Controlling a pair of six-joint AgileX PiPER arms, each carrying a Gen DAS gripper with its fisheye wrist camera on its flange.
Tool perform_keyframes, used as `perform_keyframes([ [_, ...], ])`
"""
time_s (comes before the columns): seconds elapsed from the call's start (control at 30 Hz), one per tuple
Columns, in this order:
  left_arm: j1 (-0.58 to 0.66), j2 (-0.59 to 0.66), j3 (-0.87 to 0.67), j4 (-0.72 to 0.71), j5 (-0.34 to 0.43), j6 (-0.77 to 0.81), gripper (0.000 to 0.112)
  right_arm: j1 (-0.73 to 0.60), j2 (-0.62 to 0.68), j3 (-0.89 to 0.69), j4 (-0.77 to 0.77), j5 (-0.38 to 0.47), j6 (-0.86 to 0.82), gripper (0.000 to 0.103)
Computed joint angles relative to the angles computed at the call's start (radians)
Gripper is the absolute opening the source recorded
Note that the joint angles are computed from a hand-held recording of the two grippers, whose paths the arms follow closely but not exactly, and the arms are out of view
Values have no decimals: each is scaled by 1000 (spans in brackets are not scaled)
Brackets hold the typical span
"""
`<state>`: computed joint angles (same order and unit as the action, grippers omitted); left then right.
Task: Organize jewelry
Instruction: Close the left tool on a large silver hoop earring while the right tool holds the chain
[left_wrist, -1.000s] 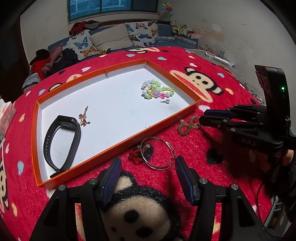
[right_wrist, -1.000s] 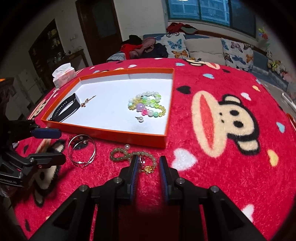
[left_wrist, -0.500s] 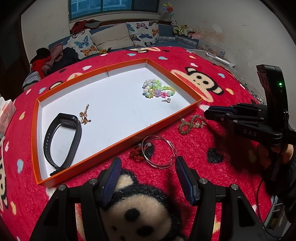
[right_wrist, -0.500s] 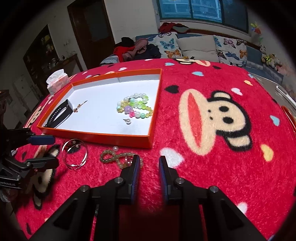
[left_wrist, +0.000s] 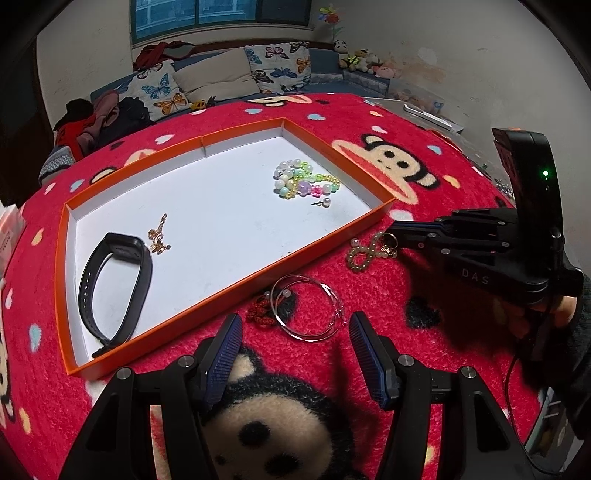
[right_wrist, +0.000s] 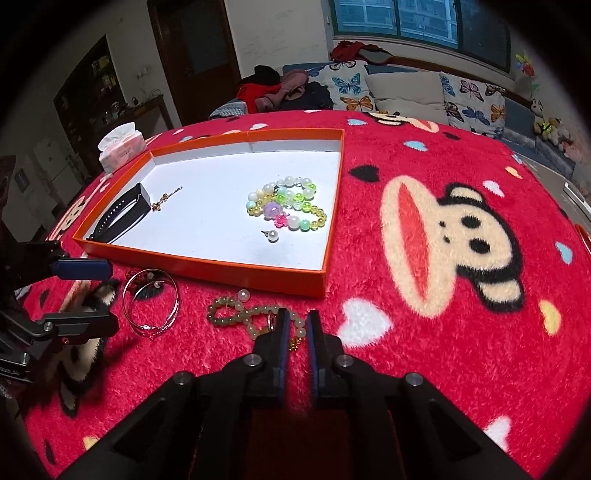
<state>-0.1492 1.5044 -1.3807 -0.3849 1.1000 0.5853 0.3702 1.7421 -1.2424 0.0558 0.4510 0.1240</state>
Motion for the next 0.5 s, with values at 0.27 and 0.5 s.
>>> perform_keyframes([
  [0.27,-58,-2,18,34,-49,26,64,-11,-57,52,52,-32,-42,7],
  [0.5,-94,20,18,64,-90,74,64,-11,-92,75,67,-56,-53,7],
])
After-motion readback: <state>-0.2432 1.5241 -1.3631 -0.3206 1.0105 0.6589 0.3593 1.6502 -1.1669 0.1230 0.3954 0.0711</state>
